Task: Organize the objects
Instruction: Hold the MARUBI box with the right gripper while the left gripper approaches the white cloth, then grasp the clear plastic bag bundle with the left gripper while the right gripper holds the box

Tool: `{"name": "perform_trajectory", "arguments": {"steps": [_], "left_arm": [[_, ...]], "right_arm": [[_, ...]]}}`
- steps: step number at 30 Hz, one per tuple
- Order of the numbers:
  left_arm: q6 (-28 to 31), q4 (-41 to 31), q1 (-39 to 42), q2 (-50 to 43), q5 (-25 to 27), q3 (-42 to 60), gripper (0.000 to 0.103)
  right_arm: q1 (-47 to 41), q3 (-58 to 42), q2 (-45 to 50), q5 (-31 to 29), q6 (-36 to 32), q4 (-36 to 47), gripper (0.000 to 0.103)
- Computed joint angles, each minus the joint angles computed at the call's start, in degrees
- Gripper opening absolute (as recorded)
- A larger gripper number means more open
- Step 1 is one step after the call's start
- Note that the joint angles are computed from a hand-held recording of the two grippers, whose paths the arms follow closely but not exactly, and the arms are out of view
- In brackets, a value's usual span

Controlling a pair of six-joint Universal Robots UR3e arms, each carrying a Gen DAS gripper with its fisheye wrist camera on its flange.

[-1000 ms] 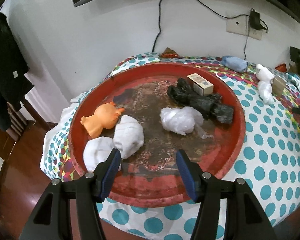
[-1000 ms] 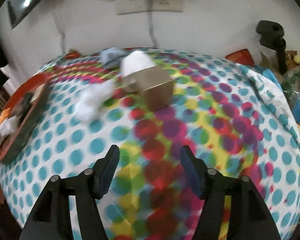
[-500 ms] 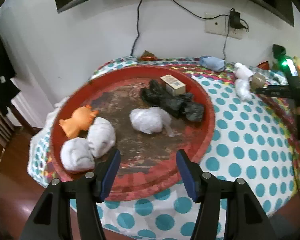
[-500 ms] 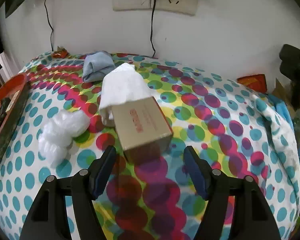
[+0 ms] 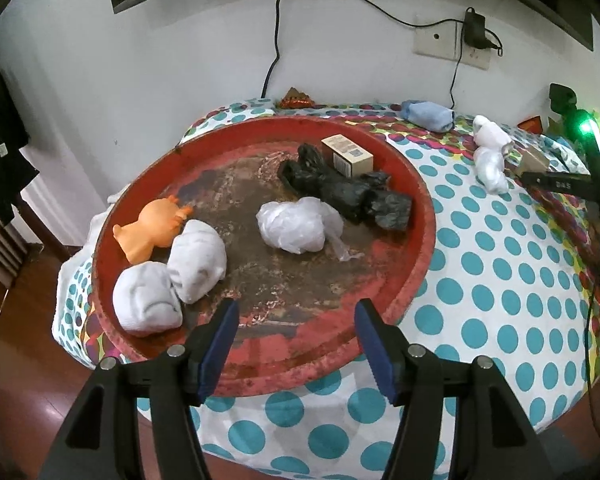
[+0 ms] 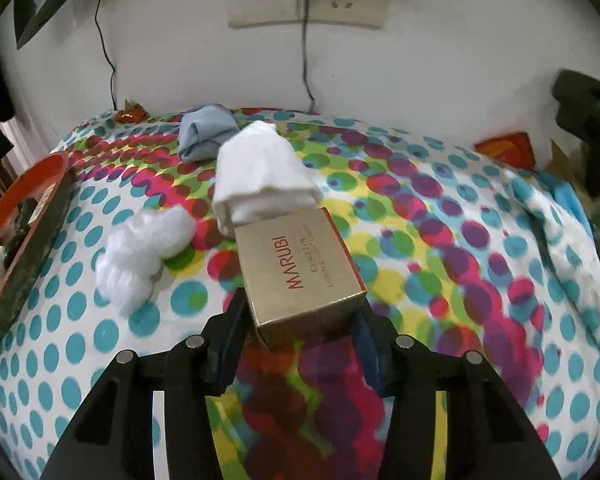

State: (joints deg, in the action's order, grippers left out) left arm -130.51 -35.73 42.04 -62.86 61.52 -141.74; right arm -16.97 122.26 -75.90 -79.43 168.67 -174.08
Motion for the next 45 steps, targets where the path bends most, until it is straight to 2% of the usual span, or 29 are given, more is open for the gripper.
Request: {"name": "perform_trajectory", "arguments": {"steps": [3,7,10,12,15,19,22,24,30,32,36,45], "left_arm": [[0.7,-0.4,0.5,1.9,-0.8,-0.6,0.062],[-1.5,2.5,-1.9,1.1,1.4,-0.6,0.062],[-2.7,0.1,-4.3,2.1,2.6,0.8,0.062],[-2.3,-2.9,-6.8,3.1,3.1,2.4,0.062],[-4.8,-0.2,-13.6,2.5,5.8,4.1,0.062],[-11.3,0.0,-24.8,-5.8,7.7,12.1,0.063],[-17.5,2.2,-33.8,-16.3,10.3,19.9,0.063],[-21.6,4.0,-40.1,-24.5,13.9,26.2,0.063],[-26.7,2.5,-51.0,-44.1,18.2,45.4,0.063],[-27.9,2.2,-53.0,-49.2,19.8,50.8,0.063],[-31.4,-3.3,-55.1,-58.5,20.5,62.8,0.063],[-34.1,-7.0,-56.8,-67.2,22.5,72.5,0.063]], "right_arm": [[-2.7,5.6,-4.0,1.6,-1.0,-2.0,0.047],[-6.5,10.9,-9.3,4.3,-3.4,-1.4,0.047],[-6.3,12.1,-10.2,2.2,-5.0,-1.1,0.047],[-6.6,12.4,-10.5,2.7,-5.3,-0.8,0.047],[-5.9,11.9,-10.1,1.7,-5.6,-0.4,0.047],[-5.8,12.0,-10.3,1.8,-5.8,-0.3,0.047],[-5.7,12.0,-10.3,1.6,-5.9,-0.4,0.047],[-5.8,12.0,-10.3,1.7,-5.9,-0.3,0.047],[-5.9,12.1,-10.4,1.9,-6.0,-0.3,0.048],[-6.1,12.1,-10.3,2.2,-6.0,-0.2,0.048],[-6.3,12.2,-10.5,2.5,-6.1,-0.1,0.049],[-7.3,12.6,-10.9,4.1,-6.2,0.3,0.049]]}}
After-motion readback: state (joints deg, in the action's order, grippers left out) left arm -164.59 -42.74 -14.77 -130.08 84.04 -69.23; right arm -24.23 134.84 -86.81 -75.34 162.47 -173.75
